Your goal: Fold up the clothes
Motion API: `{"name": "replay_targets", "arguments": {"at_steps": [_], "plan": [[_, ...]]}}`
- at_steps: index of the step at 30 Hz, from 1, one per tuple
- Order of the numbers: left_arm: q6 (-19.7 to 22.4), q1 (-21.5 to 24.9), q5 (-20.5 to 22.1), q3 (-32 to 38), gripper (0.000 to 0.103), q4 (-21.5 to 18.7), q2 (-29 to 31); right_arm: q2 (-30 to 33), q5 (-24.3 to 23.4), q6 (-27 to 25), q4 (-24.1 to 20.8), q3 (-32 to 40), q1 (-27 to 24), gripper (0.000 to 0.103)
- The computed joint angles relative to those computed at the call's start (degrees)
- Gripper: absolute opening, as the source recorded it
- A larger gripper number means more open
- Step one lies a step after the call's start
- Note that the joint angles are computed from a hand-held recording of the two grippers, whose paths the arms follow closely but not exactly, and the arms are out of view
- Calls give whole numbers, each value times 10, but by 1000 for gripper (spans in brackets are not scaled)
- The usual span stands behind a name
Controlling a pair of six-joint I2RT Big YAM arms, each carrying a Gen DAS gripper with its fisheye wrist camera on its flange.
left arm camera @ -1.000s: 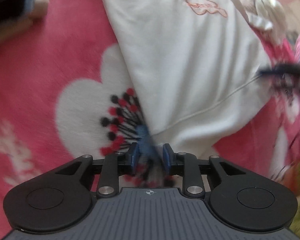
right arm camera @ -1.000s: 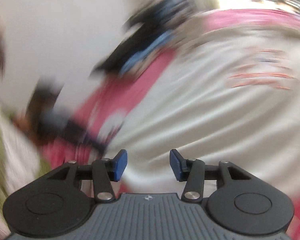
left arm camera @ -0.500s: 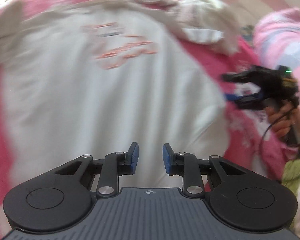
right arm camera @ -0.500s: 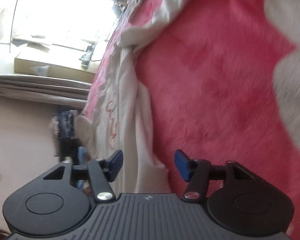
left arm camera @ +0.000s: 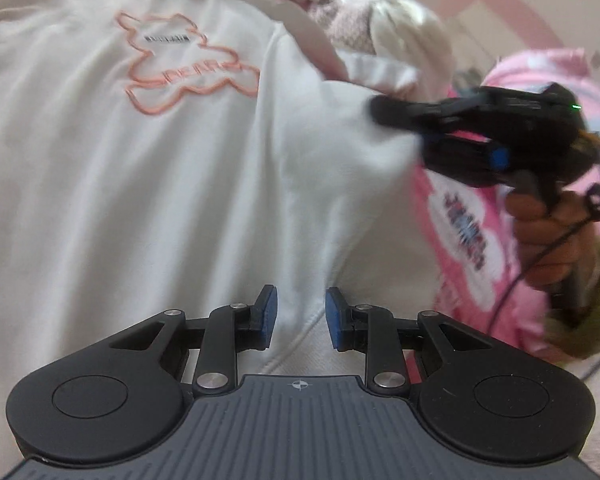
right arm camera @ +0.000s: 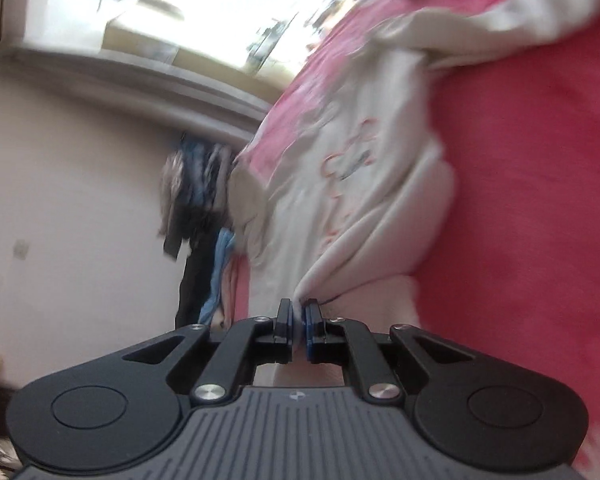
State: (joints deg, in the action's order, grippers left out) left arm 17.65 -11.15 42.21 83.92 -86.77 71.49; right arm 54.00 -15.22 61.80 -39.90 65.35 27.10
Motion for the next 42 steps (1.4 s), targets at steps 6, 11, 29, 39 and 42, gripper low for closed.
{"name": "replay_targets", "arguments": {"at_steps": [6, 11, 29, 39, 42], "plan": [[-23, 39, 19, 11, 27, 30, -14, 143, -45, -123, -77, 111, 7, 7], [-36, 34, 13, 11, 28, 55, -12, 186, -63, -119, -97, 117, 10, 5], [-22, 7, -21, -26, 29, 67, -4, -27, -24, 202, -31, -64, -15, 44], [-22, 19, -11, -42, 29, 74, -13, -26, -47, 331, 150, -149, -1, 35], [-18, 22, -5, -45, 29, 71, -15, -31, -22, 289, 118, -131, 3, 8]]}}
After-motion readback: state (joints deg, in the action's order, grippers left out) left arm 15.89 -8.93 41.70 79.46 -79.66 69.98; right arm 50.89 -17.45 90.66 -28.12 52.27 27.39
